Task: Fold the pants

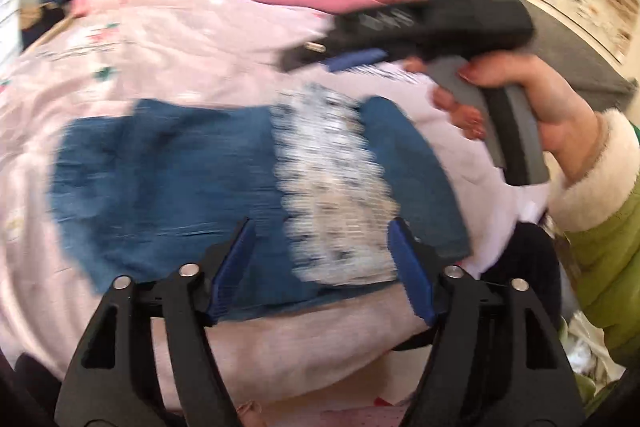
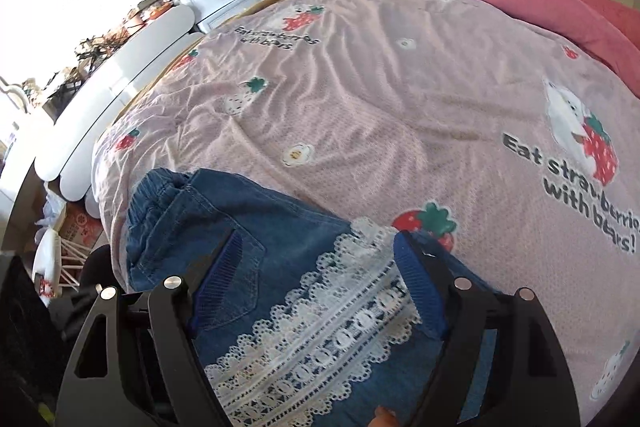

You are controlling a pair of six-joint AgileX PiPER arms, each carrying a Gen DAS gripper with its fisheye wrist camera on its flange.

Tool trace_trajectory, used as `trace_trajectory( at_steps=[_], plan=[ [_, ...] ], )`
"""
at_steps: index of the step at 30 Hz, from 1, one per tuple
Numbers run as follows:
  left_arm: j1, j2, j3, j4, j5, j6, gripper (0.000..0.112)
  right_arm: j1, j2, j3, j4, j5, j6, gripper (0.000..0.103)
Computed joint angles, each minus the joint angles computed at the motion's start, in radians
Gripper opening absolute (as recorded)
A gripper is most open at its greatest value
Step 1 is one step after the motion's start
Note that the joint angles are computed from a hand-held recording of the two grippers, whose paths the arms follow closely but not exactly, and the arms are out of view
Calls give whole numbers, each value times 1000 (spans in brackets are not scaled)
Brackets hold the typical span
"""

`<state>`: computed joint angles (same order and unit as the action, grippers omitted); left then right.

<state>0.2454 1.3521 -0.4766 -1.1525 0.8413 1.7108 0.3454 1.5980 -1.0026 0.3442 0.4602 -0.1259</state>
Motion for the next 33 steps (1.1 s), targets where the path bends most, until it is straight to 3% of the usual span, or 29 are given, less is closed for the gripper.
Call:
trace_trajectory(
  at_steps=[2, 5, 9, 14, 23, 30, 33],
  plan=[
    [90, -11, -12, 22, 3, 9, 73, 19, 21, -26, -18, 6, 11, 86],
    [208, -14, -21, 44, 0, 29, 87, 62, 66, -82, -59, 26, 37, 89],
    [312, 41, -59, 88, 3, 24, 92, 114, 128, -168, -112, 59, 64, 92],
    [299, 132, -109, 103, -32, -46, 94, 164, 203, -281, -156, 105, 84, 94],
    [294, 254, -177, 145, 41, -150, 94, 220, 340, -475, -198, 206, 71, 95],
    [306, 329, -208, 125, 70, -165, 94, 219, 489, -673, -20, 338, -124, 95],
    [298, 345, -219, 121, 77, -180, 93, 231, 565, -772, -29, 410, -121, 93]
  ],
)
